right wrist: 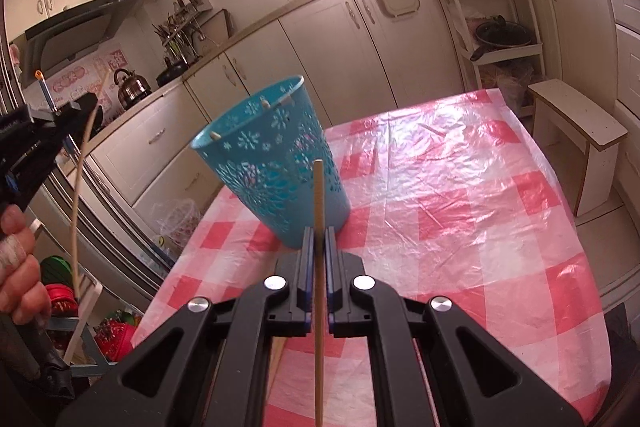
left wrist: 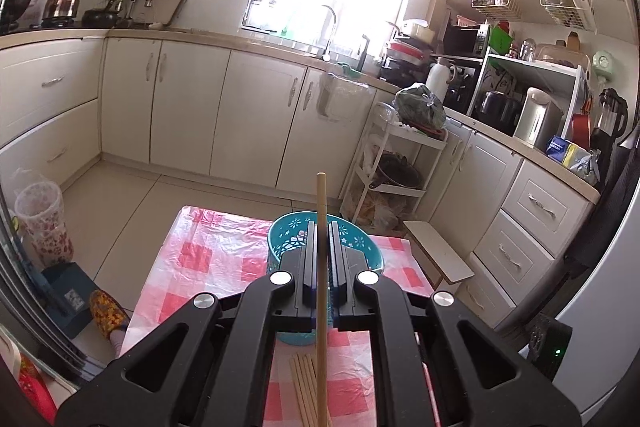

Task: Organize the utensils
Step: 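Close the right gripper on the stick and lift it upright, then carry the held stick over the opening of the blue cup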

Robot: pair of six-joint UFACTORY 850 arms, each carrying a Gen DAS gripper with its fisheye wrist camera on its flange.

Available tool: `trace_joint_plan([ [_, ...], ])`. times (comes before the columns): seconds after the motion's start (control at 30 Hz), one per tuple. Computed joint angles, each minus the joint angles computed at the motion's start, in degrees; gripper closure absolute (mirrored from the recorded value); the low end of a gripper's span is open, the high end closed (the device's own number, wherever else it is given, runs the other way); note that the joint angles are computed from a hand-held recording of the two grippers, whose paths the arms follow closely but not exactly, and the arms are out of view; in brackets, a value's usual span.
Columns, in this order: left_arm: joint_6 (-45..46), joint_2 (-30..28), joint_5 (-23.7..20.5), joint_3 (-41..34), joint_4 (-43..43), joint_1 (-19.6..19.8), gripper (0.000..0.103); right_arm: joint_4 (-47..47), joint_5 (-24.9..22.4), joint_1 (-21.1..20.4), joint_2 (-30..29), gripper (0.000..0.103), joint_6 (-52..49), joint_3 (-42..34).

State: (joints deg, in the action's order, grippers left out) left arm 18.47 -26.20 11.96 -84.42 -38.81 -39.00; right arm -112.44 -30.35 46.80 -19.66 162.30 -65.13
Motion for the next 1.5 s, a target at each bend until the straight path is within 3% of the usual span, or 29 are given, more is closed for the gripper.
trace_joint_plan([
  [0.2,-1.09,-0.15,0.87,-0.25,0.90,-0.16,0.098,-4.62,-3.89,0.35,1.75,0.098,1.42,-0.56],
  [0.8,-7.10,-1.12,2.76,-2.49,6.06,0.35,0.098,-6.89,-7.37,0.69,4.48,0.098,-3.71,-3.36],
  [1.27,-7.56,-10.06,9.02,-17.30,6.87,0.45,0.098,-14.26,-8.64,-3.72,-1.56,0.098,-8.52,-16.76],
  [1.5,0.91,-20.05,7.32,-28.46,-3.80,0.91,0.098,-11.86,-6.66,-5.41,-8.34,0.098,-10.17,-20.14],
])
